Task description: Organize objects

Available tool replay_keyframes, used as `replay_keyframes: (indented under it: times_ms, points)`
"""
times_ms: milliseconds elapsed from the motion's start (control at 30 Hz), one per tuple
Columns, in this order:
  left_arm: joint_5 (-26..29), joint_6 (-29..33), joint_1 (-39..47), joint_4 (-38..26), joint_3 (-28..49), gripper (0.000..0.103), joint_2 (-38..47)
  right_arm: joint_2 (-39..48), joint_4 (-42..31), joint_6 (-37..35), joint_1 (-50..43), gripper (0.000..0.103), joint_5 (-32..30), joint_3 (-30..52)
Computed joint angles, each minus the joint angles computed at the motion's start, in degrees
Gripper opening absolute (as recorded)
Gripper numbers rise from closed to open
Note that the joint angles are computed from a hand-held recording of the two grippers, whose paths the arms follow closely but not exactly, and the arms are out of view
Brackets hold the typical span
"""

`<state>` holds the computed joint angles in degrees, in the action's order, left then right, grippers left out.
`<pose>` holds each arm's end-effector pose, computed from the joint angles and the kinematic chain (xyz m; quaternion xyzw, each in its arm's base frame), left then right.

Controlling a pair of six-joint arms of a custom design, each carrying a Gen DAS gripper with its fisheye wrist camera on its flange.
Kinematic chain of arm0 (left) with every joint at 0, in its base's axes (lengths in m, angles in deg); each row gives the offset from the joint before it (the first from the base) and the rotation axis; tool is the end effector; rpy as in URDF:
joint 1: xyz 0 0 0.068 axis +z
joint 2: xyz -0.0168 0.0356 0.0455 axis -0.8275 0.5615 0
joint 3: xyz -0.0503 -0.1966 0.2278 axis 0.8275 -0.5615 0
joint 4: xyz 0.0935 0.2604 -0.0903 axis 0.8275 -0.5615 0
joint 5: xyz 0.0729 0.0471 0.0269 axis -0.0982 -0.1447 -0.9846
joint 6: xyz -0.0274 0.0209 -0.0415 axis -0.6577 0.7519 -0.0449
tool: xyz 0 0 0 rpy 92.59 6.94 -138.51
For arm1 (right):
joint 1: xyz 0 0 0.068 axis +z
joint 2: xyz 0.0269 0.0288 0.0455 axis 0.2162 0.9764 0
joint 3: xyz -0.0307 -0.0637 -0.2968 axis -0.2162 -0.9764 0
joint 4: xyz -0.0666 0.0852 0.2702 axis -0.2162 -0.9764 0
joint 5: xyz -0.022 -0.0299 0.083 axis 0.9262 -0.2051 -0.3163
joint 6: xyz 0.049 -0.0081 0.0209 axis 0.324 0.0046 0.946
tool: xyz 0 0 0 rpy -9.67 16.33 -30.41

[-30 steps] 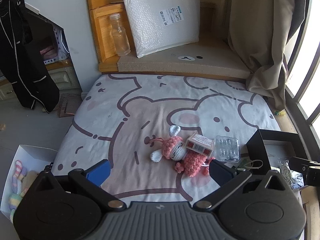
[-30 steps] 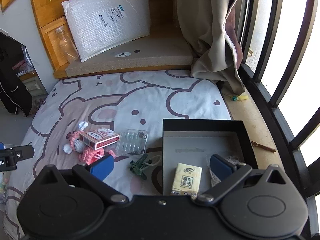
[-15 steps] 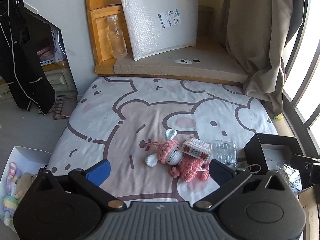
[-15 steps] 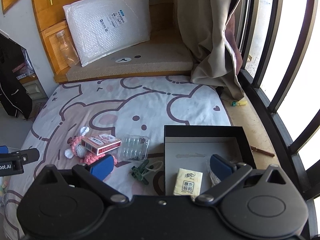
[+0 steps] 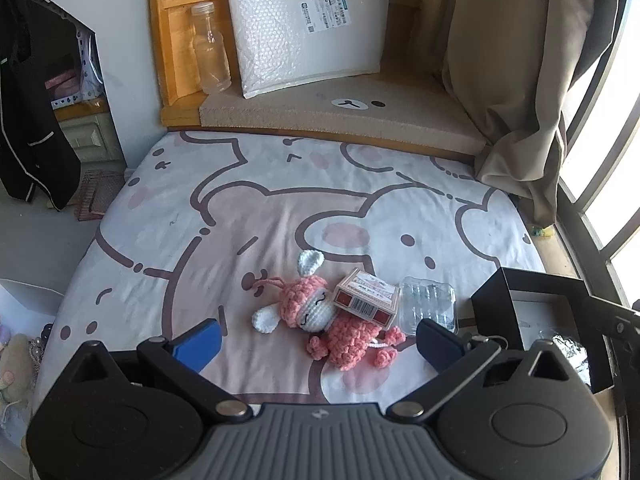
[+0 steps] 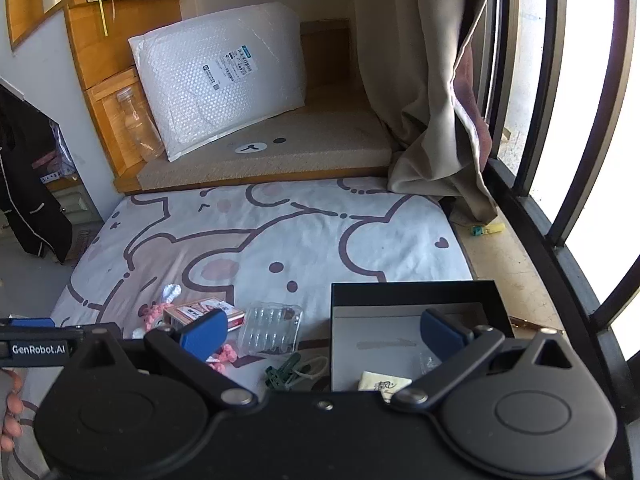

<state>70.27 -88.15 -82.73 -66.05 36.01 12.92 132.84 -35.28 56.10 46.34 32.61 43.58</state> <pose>0.2088 -0.1024 0.3128 0.0861 0.9437 -0.0753 0.3103 0.1307 0.0673 0.3300 0.1179 0.9151 -0.0044 0.3855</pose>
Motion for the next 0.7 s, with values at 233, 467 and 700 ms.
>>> replay_keyframes:
  times_ms: [233, 467, 700]
  points:
    - [3.6, 1.2, 3.0, 1.5, -0.1, 0.086, 2.7, -0.7, 5.3, -4.5, -11.5, 0.102, -12.5, -2.2]
    - [5.0, 5.5, 3.9, 2.7, -0.7, 0.079, 5.7, 2.4, 11.5, -3.9, -18.6, 0.085, -19.5, -4.0]
    - [6.2, 8.0, 5.5, 3.1, -0.9, 0.074, 9.1, 8.7, 18.3, 0.8, -20.5, 0.070, -25.4, -5.3]
